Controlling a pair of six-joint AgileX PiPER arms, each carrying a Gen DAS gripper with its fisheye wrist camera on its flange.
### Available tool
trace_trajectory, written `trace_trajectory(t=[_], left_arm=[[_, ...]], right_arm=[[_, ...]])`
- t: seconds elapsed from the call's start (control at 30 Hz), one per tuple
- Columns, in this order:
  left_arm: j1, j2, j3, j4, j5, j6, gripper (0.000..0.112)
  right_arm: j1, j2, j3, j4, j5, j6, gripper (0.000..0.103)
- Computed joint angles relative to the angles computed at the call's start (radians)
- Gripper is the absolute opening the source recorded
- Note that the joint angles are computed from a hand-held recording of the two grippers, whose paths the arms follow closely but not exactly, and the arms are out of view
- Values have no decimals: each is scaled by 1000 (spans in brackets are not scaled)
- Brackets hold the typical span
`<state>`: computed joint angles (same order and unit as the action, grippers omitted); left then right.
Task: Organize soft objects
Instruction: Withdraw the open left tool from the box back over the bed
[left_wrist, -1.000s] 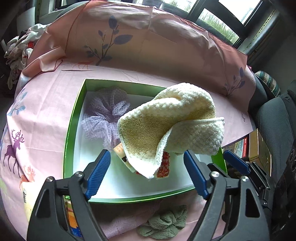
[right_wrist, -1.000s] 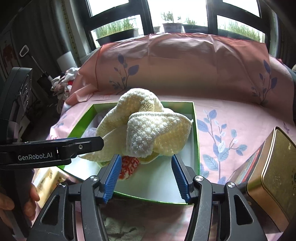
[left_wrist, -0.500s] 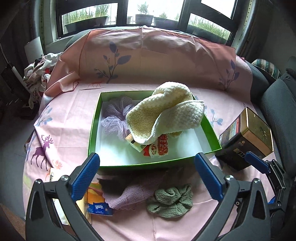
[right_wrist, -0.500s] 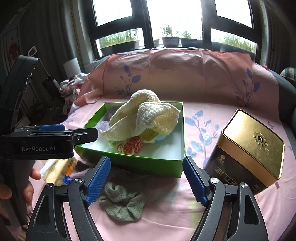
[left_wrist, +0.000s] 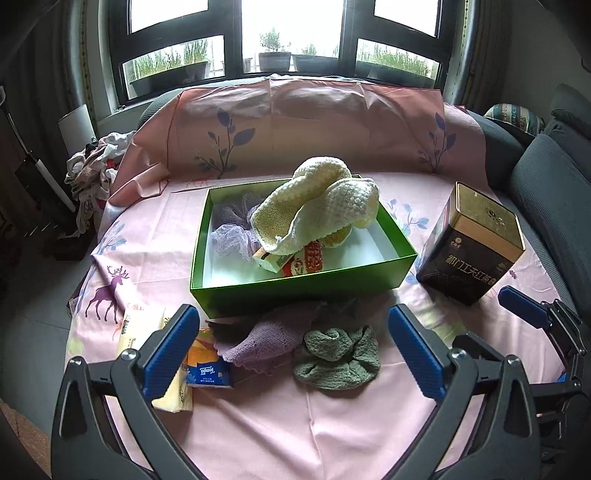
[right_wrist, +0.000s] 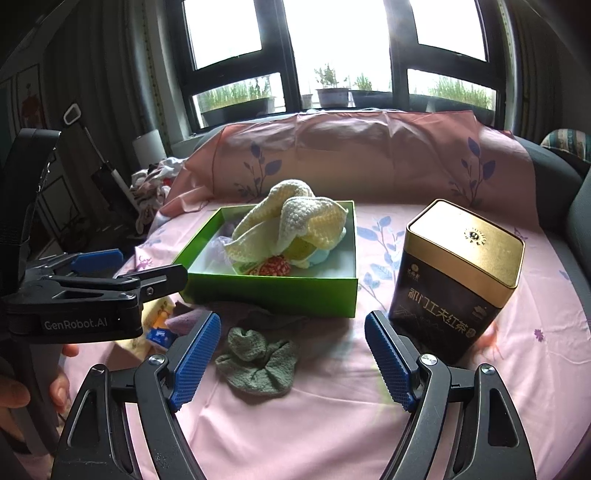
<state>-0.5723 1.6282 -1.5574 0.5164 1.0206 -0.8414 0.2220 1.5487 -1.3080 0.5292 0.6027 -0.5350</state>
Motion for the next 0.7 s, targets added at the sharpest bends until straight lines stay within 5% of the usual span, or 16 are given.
trace_trajectory(t=[0.7], left_arm=[[-138, -75, 179, 143, 15, -205, 102]], right_arm=[[-54, -79, 193, 129, -25, -163, 81]])
